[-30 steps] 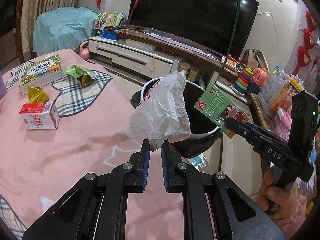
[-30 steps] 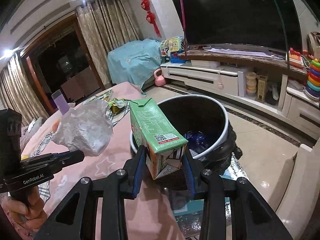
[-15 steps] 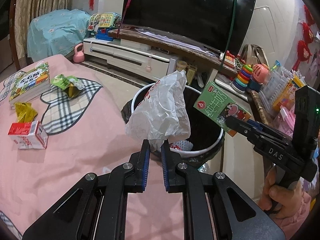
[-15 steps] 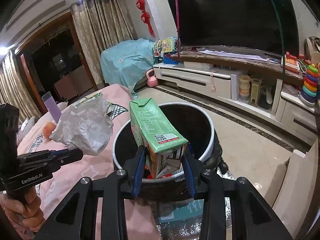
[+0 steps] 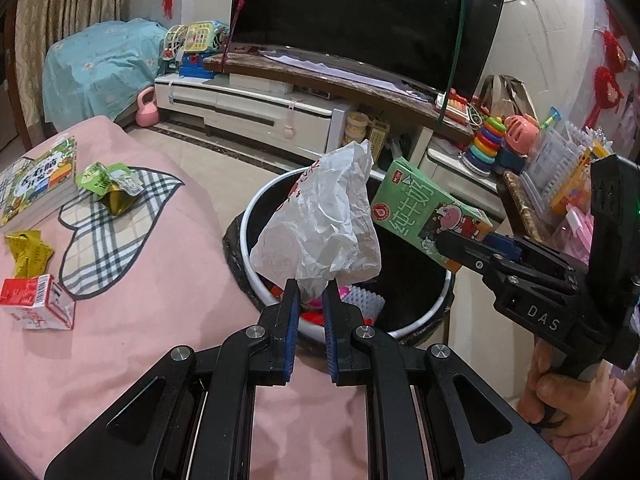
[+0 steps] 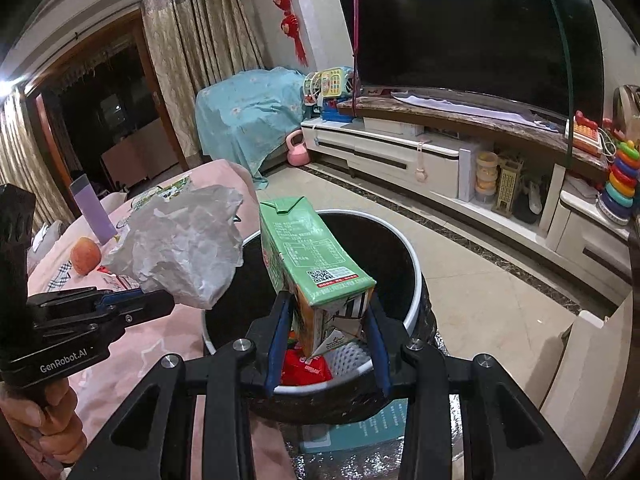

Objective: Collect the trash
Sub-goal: 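Carry the white plastic bag and green carton over the black bin with both tools, then open both tools to drop the white bag and green carton into the bin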

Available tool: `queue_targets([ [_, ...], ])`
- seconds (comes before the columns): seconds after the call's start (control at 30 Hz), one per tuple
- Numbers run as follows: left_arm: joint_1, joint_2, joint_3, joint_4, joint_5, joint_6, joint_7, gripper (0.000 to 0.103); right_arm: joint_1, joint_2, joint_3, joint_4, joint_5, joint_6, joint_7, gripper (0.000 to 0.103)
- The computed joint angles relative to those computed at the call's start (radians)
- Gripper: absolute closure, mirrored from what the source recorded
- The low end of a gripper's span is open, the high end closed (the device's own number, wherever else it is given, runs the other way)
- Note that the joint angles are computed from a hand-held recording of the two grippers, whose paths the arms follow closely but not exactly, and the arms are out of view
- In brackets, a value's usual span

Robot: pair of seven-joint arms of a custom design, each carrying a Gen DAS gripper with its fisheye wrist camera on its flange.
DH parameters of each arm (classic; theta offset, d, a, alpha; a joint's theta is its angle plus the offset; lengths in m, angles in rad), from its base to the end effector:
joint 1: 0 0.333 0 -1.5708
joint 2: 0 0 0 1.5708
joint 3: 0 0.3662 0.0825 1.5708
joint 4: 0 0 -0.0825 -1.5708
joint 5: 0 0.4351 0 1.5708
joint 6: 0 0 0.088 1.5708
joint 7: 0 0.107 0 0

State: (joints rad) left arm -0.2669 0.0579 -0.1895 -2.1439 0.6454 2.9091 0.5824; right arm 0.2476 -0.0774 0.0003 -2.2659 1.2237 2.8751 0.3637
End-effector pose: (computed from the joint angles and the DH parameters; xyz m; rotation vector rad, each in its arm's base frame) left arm 0.5524 -0.3102 0.4707 -1.8058 1.8807 -0.8957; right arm 0.5663 0.0883 0.4623 -1.8807 1.3040 -0.4148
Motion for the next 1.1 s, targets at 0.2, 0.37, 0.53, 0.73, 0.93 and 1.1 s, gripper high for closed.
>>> queue_targets([
  [0.2,-0.006,0.039,0.002,0.034,-0.046,-0.015,0.046,0.092,-0.006,0.021,0.005,0.01,-0.067,0.01,0.049,0.067],
  [0.37,-0.017,0.071,0.006,0.063,-0.106,-0.044,0.109,0.092,-0.014,0.037,0.009,0.023,-0.11,0.01,0.084,0.067],
  [0.53,-0.022,0.082,0.009,0.072,-0.163,-0.05,0.166,0.092,-0.024,0.057,0.016,0.033,-0.19,0.011,0.141,0.067],
  [0.73,-0.032,0.091,0.016,0.084,-0.186,-0.073,0.191,0.09,-0.036,0.073,0.023,0.039,-0.243,0.009,0.179,0.067],
  [0.93,-0.056,0.087,0.042,0.085,-0.124,-0.066,0.112,0.049,-0.052,0.079,0.023,0.051,-0.244,-0.022,0.203,0.065],
  [1.1,-0.041,0.04,0.045,0.028,-0.065,-0.039,0.03,0.04,-0.055,0.058,0.02,0.041,-0.18,-0.043,0.159,0.054],
])
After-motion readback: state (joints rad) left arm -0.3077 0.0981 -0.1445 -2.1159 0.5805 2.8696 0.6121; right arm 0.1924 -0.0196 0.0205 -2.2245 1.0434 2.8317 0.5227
